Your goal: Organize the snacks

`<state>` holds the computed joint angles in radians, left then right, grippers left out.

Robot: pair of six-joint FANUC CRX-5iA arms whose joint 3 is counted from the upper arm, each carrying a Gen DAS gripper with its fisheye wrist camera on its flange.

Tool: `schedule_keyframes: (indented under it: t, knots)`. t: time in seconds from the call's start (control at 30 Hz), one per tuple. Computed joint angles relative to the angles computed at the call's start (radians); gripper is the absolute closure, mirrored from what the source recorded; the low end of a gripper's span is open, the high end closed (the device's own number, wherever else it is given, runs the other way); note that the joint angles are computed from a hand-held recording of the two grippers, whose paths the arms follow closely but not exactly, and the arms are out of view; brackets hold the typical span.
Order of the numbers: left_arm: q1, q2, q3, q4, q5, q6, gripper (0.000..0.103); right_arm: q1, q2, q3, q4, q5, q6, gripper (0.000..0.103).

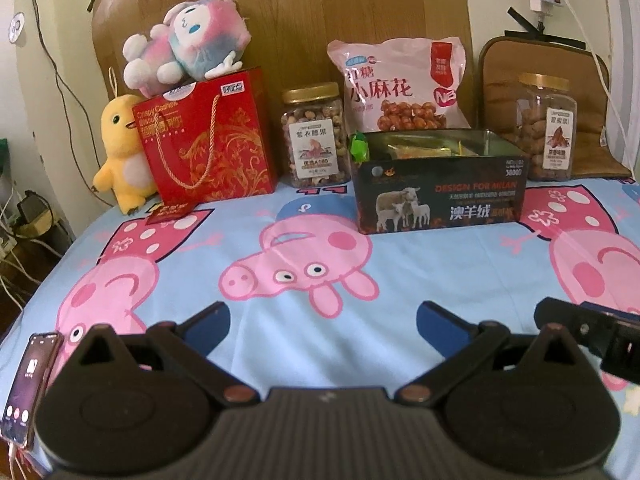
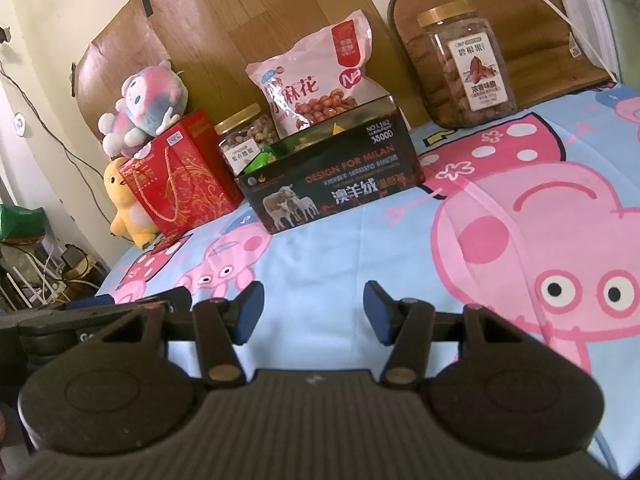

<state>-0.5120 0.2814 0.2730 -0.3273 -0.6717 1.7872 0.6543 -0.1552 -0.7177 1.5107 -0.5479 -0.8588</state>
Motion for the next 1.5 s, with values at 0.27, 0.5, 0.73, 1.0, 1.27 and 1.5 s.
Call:
schedule_keyframes:
  t: [0.27, 0.5, 0.73, 1.0, 1.27, 1.5]
  knots:
    - [0.012, 0.017, 0.016, 0.058, -0.055, -0.033, 0.0, 0.002, 0.001, 0.001, -0.005, -0.001, 0.0, 0.044]
    - [0.022, 0.02, 0.011, 0.114, -0.069, -0.075, 0.0, -0.003, 0.002, 0.001, 0.002, 0.007, 0.0, 0.044]
    - [0.023, 0.019, 0.007, 0.115, -0.063, -0.077, 0.0, -0.004, 0.002, 0.003, 0.0, 0.014, 0.002, 0.044]
    - [0.027, -0.003, -0.029, 0.115, -0.007, -0.072, 0.0, -0.011, 0.0, -0.002, 0.007, 0.025, -0.008, 0.043]
    - [0.028, 0.0, -0.028, 0.122, -0.017, -0.078, 0.0, -0.017, -0.004, -0.007, 0.022, 0.035, -0.017, 0.043]
    - [0.026, 0.008, -0.015, 0.112, -0.038, -0.063, 0.0, -0.021, -0.004, -0.008, 0.028, 0.042, -0.021, 0.043]
